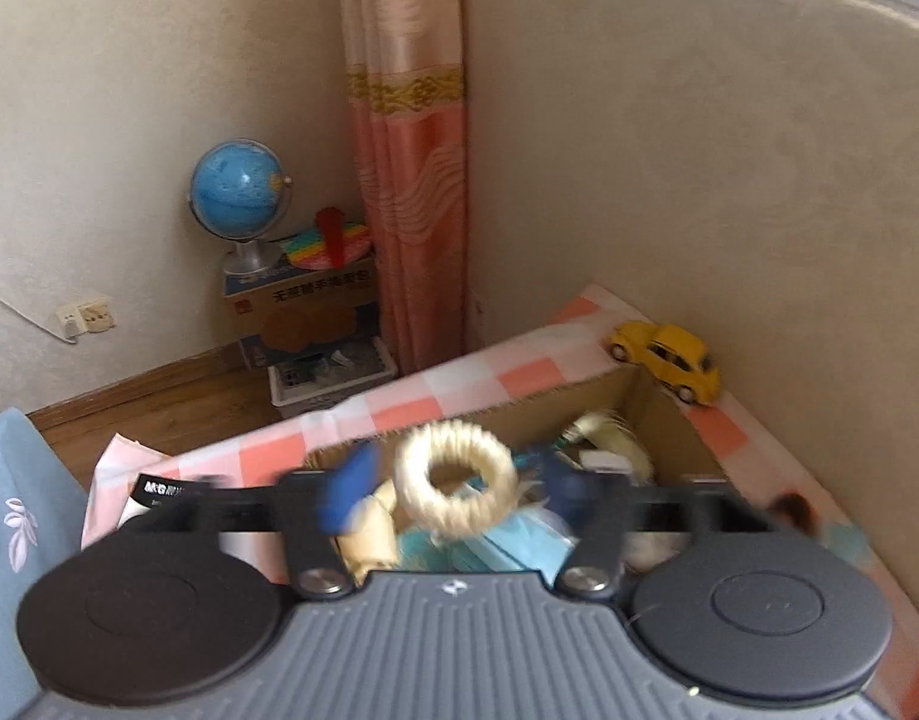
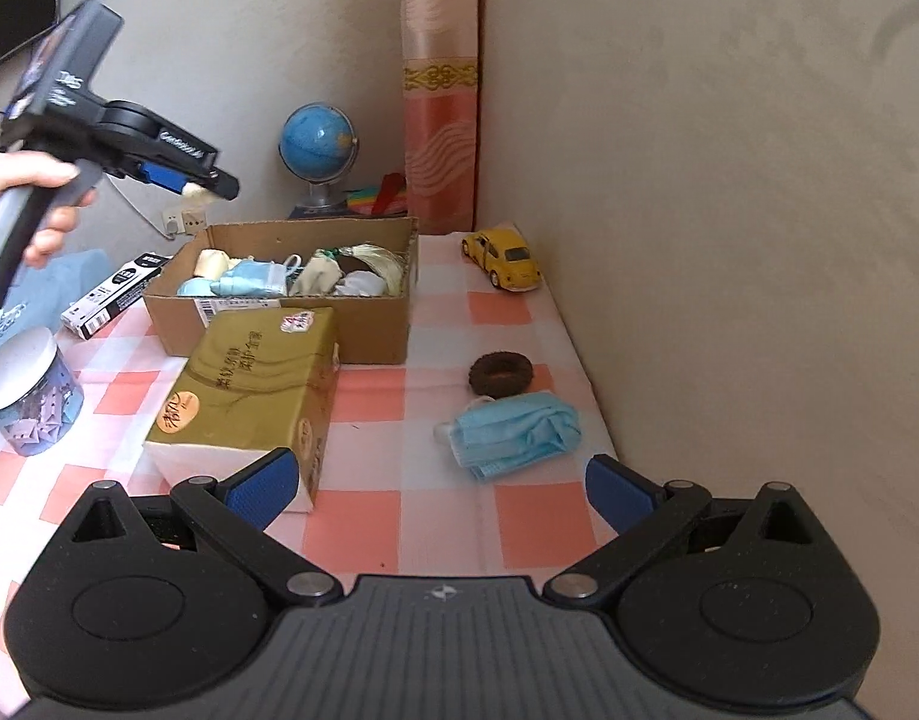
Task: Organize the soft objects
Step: 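Drop the cream scrunchie into the box with the left gripper while the right moves to the mask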
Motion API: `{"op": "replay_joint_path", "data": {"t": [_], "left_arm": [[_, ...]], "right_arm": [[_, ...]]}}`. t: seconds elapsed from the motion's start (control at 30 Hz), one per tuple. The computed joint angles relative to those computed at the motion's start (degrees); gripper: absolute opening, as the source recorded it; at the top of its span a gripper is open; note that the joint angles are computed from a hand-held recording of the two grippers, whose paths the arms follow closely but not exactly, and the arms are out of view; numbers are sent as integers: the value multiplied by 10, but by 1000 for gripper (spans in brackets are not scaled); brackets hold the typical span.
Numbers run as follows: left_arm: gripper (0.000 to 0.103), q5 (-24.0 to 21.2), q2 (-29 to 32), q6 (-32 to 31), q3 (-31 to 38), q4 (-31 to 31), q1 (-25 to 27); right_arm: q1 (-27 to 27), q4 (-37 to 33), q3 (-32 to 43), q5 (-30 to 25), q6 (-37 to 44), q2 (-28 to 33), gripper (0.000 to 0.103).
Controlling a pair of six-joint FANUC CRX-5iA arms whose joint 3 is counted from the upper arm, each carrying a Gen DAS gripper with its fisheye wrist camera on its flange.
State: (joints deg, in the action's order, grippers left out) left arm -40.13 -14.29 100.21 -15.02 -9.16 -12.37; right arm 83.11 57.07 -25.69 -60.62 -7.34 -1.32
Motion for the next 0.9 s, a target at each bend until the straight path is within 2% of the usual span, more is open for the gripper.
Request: {"op": "replay_joint_path", "data": {"t": [0.03, 0.07, 0.17, 0.53, 0.7, 0.9], "left_arm": [[93, -1, 5, 36, 9, -36, -11], [93, -1, 6, 63, 14, -63, -20], [93, 1, 4, 36, 4, -31, -10], [96, -20, -49, 19, -26, -20, -34], [98, -48, -68, 33, -26, -41, -68], [98, -53, -104, 31, -53, -28, -97]], "right_arm": [[1, -2, -2, 0, 0, -2, 103], [2, -2, -6, -1, -1, -4, 103], [5, -6, -12, -2, -3, -9, 103], [14, 3, -18, -3, -12, -16, 103], [21, 4, -18, -9, -18, -19, 103], [26, -2, -18, -17, -17, -20, 103]]}}
